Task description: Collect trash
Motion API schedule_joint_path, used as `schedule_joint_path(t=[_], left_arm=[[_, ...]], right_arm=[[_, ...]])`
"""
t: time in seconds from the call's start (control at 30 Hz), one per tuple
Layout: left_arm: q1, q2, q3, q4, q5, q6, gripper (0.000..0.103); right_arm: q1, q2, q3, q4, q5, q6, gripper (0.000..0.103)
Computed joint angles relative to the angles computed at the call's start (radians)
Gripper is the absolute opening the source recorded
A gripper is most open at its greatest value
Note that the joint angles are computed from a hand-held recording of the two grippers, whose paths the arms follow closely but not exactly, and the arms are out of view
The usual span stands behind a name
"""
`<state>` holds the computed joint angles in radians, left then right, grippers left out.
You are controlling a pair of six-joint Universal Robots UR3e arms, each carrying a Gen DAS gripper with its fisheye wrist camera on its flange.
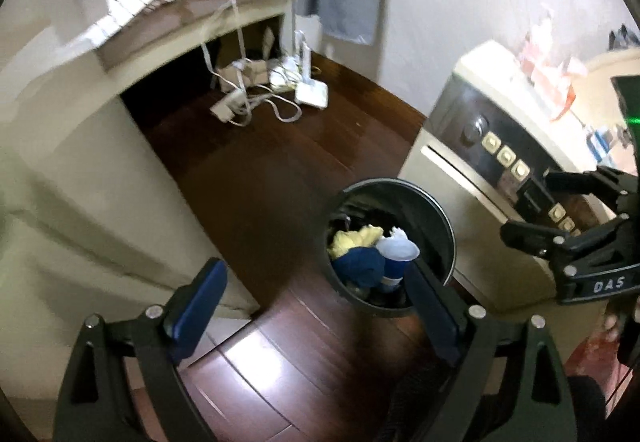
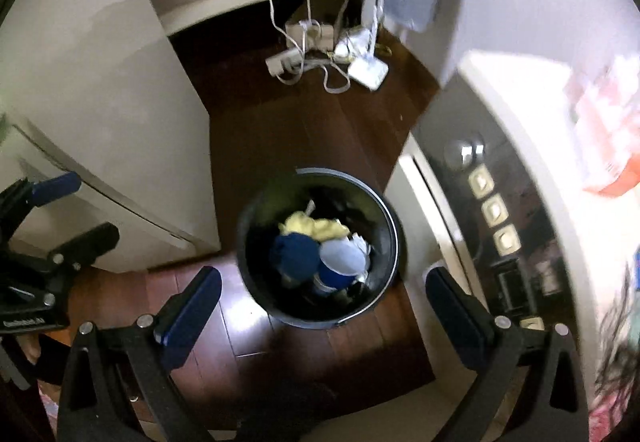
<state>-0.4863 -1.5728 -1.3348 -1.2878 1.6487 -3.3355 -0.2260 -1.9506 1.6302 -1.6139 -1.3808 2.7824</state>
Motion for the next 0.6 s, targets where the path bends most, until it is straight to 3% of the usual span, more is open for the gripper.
schedule_joint_path(t=[0.33,0.47,0.6], left_arm=[[0.038,0.216,0.106,-0.236,0.035,-0.022,0.092],[0.118,0.314,0.172,-0.349,0.028,0.014,0.092],[0.265,0.408,0.269,-0.478,-0.02,0.107,0.092]], right_arm=[[0.311,0.055,-0.426,0.258,-0.071,0.238,0.103],[0.522,0.14,-0.632,0.317,-0.17,0.403,0.103],[0.765,0.335,-0.986,0.435,-0.319,0.589,0.103]])
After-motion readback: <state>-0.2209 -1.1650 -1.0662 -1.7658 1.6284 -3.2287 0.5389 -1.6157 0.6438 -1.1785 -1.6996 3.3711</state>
